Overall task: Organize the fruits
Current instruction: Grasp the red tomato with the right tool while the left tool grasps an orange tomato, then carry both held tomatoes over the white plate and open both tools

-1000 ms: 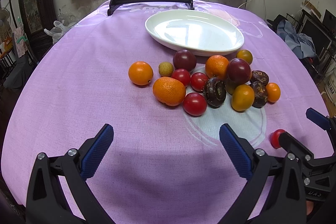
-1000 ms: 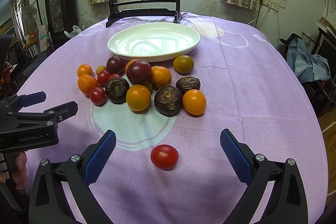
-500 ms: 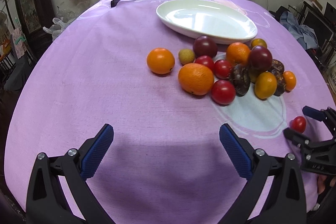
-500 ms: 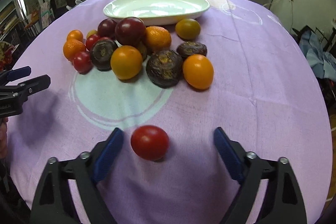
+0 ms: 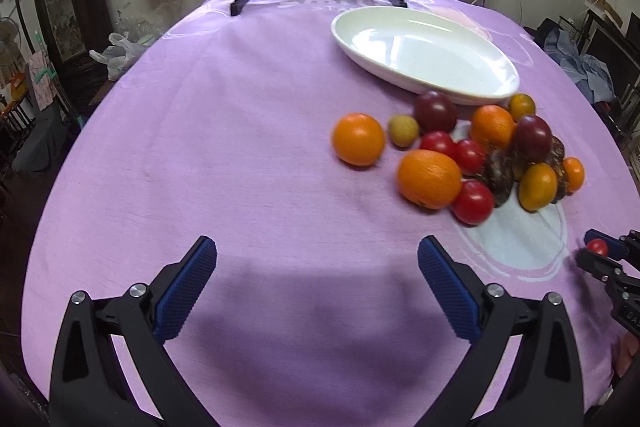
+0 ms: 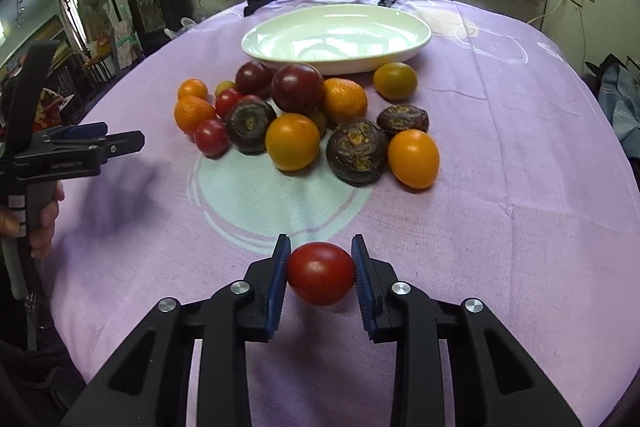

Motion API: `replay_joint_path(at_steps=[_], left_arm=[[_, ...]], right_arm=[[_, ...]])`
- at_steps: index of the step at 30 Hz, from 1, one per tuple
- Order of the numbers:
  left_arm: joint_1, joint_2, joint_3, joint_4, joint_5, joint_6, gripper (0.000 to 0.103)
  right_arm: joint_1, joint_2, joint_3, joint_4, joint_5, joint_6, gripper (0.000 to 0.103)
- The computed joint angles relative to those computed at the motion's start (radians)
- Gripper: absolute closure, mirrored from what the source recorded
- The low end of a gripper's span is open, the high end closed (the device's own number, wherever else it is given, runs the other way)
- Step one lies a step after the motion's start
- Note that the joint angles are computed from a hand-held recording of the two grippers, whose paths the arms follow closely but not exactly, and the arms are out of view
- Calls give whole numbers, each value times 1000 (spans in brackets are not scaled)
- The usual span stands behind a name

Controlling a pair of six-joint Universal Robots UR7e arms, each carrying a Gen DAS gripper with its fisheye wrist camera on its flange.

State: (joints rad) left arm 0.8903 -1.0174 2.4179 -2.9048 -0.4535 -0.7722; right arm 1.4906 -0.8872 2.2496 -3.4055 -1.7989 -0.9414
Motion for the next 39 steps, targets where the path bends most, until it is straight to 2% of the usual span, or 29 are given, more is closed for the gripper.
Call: replay_joint_path(at_steps=[4,7,12,19,21,23,25,26,28,34,39], left_arm=[[39,-25,-6,12,7,7,4],[76,-5,-31,-80,-19,111,4],[123,65,-130,-130,-19,283,6],[159,115,-202,-221,-58,437,24],[174,130,-214,-297,-95,495,27],[199,136,-227,-361,-164,541,37],[229,127,-237,-389,-255,557,52],[233,130,-239,-400,-271,563,54],[233,131,-246,-387,-288,577,64],[213,95,-248,-266,-277,479,65],[169,88,-277,-247,-253,518,65]], right_arm=[[6,1,-4,16,22,-10,72],[11,3,-12,34,27,-12,72],[13,2,-14,45,29,-8,72],[7,3,-25,58,25,3,72],[8,7,-30,64,25,6,72],[10,9,-33,68,25,9,72],[11,9,-33,71,27,8,72],[12,9,-33,71,26,9,72],[14,8,-34,70,22,8,72],[37,4,-61,59,24,-2,71],[91,36,-136,14,43,-50,71]])
